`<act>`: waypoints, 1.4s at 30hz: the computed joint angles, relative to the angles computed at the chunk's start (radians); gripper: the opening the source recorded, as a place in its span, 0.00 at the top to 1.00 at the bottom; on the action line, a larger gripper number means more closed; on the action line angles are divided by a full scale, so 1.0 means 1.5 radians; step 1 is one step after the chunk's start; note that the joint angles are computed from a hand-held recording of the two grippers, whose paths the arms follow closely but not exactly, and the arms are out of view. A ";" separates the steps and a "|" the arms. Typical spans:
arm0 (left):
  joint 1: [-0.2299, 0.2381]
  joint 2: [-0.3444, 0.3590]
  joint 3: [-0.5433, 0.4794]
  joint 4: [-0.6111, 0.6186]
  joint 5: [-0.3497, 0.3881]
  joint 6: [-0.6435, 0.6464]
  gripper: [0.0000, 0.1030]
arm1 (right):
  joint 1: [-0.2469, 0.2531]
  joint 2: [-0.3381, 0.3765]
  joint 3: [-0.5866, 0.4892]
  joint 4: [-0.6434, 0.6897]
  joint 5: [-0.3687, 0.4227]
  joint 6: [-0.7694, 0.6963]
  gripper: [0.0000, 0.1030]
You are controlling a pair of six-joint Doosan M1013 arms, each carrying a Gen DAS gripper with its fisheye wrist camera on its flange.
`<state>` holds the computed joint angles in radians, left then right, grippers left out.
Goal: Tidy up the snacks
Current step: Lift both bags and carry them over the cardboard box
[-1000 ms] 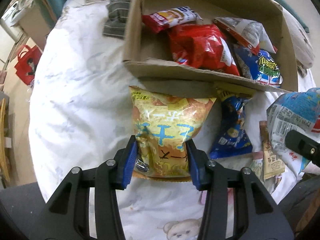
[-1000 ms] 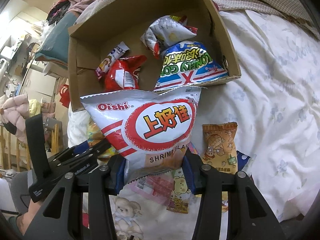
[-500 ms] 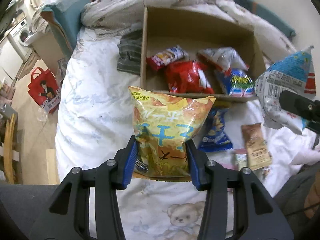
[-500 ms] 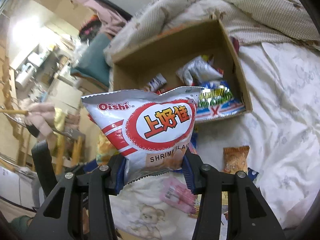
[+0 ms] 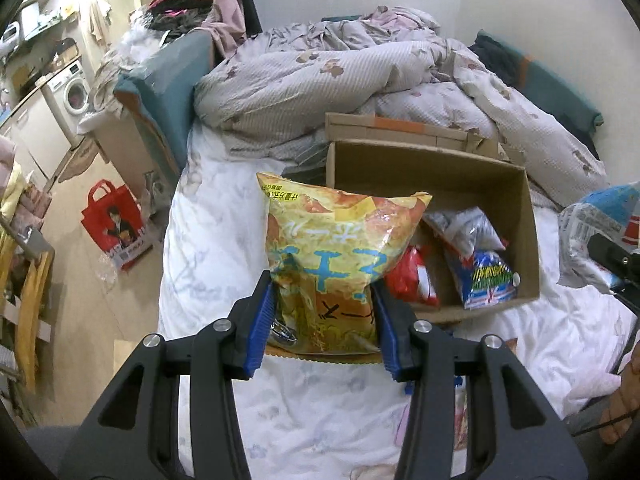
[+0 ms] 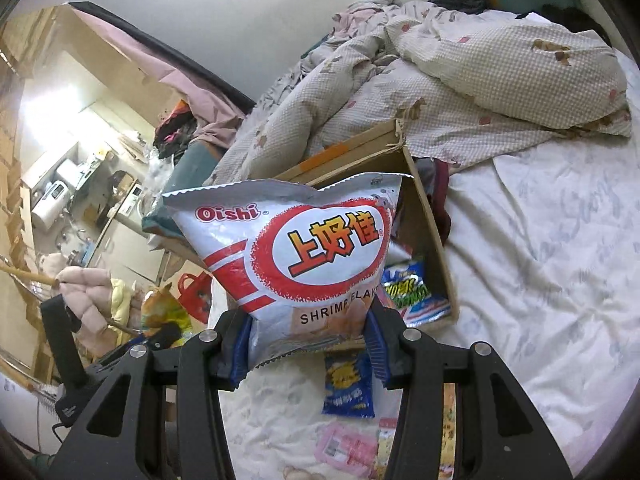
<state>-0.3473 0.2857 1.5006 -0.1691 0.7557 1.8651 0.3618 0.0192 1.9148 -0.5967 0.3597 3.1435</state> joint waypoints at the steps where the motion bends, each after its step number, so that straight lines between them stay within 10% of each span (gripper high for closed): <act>1: -0.004 0.004 -0.006 0.004 0.002 -0.002 0.59 | -0.008 0.005 -0.006 0.028 0.001 -0.033 0.52; 13: -0.044 0.055 -0.051 0.015 0.017 0.028 0.59 | -0.061 0.086 -0.077 0.292 0.032 -0.348 0.52; 42: -0.044 0.096 -0.066 -0.030 0.040 0.082 0.58 | -0.093 0.129 -0.083 0.590 -0.044 -0.623 0.49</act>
